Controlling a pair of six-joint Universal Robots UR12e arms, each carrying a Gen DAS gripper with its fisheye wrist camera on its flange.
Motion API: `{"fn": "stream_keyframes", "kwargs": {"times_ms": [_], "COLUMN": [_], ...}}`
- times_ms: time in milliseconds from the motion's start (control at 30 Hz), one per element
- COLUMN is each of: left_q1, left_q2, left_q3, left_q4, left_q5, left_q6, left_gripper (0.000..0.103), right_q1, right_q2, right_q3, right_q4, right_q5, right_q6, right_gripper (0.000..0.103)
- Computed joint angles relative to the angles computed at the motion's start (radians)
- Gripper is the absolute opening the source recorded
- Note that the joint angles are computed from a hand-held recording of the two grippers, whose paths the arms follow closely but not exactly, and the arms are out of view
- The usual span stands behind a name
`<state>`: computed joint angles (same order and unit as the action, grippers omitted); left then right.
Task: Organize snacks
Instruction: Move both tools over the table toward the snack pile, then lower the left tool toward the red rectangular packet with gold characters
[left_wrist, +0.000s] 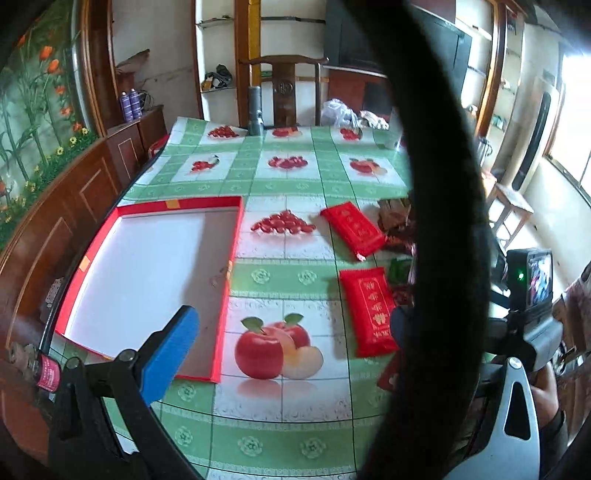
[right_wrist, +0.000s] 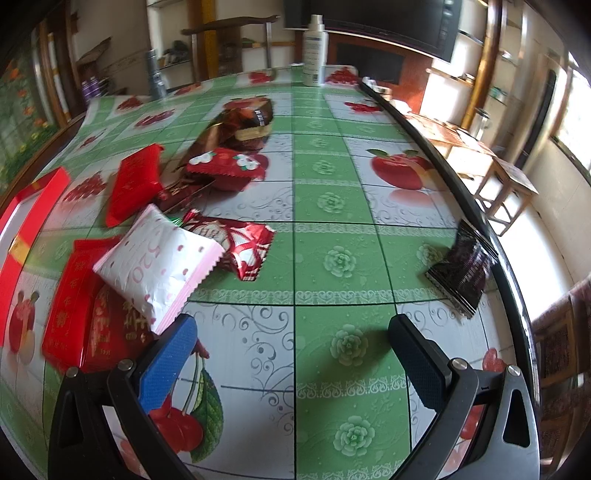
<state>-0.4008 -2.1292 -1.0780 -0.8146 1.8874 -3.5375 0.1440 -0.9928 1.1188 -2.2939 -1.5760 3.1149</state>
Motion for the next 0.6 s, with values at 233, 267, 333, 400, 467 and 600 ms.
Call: {"fn": "stream_keyframes", "kwargs": {"times_ms": [233,267,333,400,467,600], "left_q1": [-0.013,-0.013,-0.012,-0.015,-0.020,-0.031], "left_q2": [-0.025,-0.029,-0.037,-0.045,-0.052,-0.067], "left_q3": [0.018,0.021,0.029,0.037,0.045,0.063], "left_q4": [-0.007,-0.010,-0.016,-0.021,-0.021,-0.028], "left_q5": [0.037,0.029,0.011,0.009,0.017,0.055], "left_q6": [0.041,0.042,0.045,0.053,0.062,0.069], "left_gripper": [0.103,0.103,0.103,0.103,0.103,0.103], "right_q1": [-0.044,-0.055,-0.072,-0.077,-0.076,-0.059], "right_q2": [-0.113,-0.125,-0.148,-0.165,-0.174,-0.172], "right_q3": [0.172,0.189,0.218,0.242,0.249,0.232], "right_q4": [-0.266,-0.285,-0.305,-0.331,-0.322,-0.275], "right_q5": [0.124,0.177,0.257,0.297,0.326,0.285], "right_q6": [0.105,0.122,0.140,0.124,0.085,0.046], "right_gripper": [0.103,0.103,0.103,0.103,0.103,0.103]}}
